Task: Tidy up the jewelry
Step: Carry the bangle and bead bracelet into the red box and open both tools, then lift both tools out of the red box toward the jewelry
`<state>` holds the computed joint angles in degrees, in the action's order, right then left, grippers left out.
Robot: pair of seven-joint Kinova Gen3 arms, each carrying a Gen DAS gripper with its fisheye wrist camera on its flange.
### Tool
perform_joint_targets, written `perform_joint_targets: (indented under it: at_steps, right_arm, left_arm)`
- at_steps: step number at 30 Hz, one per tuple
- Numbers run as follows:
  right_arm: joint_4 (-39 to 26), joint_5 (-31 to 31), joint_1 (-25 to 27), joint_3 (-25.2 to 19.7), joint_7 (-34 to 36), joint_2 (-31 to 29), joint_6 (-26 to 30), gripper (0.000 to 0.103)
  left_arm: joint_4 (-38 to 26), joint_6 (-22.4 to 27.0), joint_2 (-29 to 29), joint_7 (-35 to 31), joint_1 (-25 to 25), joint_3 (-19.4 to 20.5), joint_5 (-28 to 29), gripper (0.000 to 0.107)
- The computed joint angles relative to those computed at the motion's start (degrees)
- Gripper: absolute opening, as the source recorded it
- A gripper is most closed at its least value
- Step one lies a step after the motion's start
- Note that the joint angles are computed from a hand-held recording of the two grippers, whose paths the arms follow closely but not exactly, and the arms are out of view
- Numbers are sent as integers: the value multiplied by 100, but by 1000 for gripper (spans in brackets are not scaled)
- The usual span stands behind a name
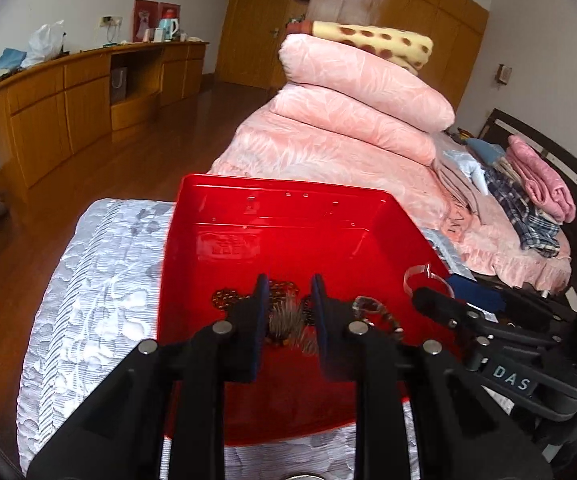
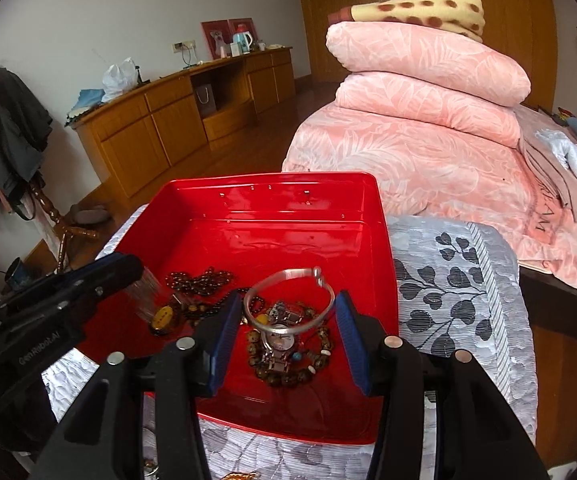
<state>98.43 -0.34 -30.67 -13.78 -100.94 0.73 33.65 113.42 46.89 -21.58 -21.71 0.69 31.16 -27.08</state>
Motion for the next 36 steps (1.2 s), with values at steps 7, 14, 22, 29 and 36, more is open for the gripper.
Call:
perform_joint_targets:
  at_steps: [7, 14, 22, 29, 36]
  right_arm:
    - [302, 596, 13, -100, -627, -393, -215, 62]
    - [1024, 785, 233, -322, -915, -1313, -505, 87]
    - [1769, 16, 222, -246, -452, -2182, -484, 93]
    - [2116, -378, 241, -354, -277, -2712, -135, 94]
    - [2432, -541, 282, -545, -175, -3075, 122, 94]
  left_arm:
    - [-63, 307, -386, 165, -288, 368, -152, 64]
    - [-260, 967, -1296, -57, -786, 1052, 92, 93]
    - [-314, 1645, -2143, -518, -952, 1330, 908, 97]
    - [-286, 2104, -2774, -875, -1016, 1429, 1615, 97]
    - [-208, 2522, -3309, -1150, -1189, 1595, 2362, 97]
